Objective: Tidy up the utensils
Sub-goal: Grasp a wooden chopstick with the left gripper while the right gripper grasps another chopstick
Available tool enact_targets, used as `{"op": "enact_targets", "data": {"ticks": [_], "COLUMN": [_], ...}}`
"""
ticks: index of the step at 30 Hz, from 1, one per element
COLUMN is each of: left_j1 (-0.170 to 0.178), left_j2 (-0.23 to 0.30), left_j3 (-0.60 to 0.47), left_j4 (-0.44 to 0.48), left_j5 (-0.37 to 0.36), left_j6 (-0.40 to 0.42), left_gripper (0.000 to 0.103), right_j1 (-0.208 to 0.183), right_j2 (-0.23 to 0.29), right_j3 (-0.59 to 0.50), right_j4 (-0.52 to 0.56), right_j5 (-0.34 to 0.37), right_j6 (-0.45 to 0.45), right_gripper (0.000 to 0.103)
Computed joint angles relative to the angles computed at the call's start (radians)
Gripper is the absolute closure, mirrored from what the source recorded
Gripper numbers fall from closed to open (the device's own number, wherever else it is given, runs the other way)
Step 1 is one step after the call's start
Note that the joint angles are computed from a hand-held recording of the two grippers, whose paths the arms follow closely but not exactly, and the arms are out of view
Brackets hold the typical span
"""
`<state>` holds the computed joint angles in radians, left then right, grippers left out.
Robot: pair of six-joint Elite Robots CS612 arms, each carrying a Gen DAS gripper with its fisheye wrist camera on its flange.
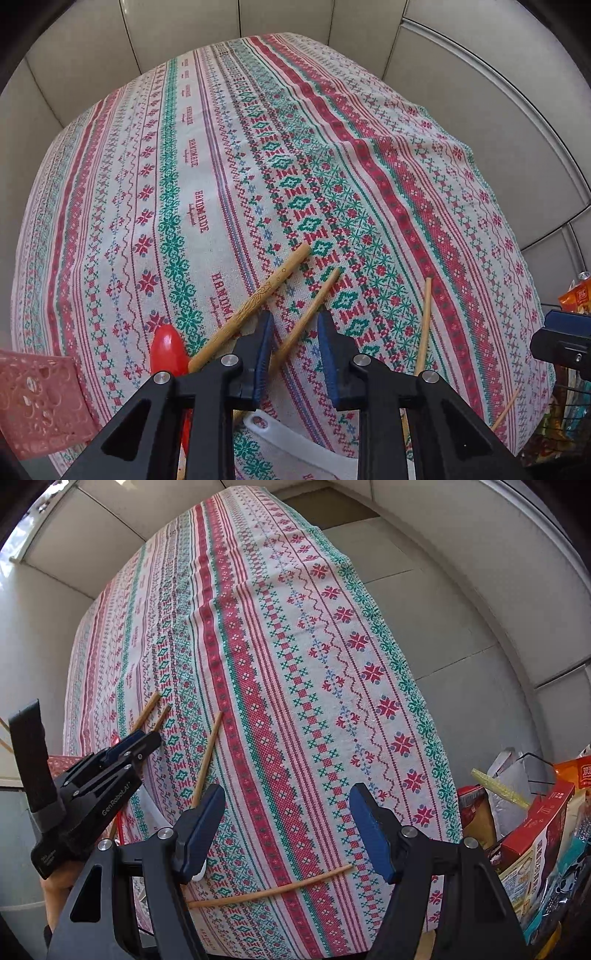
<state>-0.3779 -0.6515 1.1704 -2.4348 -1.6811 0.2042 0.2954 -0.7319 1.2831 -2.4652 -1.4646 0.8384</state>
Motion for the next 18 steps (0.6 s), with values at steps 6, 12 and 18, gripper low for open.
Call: {"op": "enact_targets", "data": {"ticks": [6, 12, 18], "left_j1": [-0.002, 0.006, 0.021], "left_j2": [0.008, -0.001, -0.030], "left_j3": [-0.016, -0.003, 0.026], "left_j4": [0.012, -0.007, -0.059], "left_j5": [0.026, 0.033, 0.007], "left_j6": [-0.017, -0.054, -0.085], "left_gripper": [0.090, 0.096, 0.097], "right_j1": [-0.005, 0.002, 0.007], "right_j2": [0.002, 0.013, 0.033], "right_j3": [0.001, -0.019, -0.052], "right_j4": [-0.006, 0.006, 0.016], "right_j5": [0.010, 0.021, 0.039], "right_j6": [0.016, 0.004, 0.004], "right_gripper": [0.031, 0.031, 0.031]}}
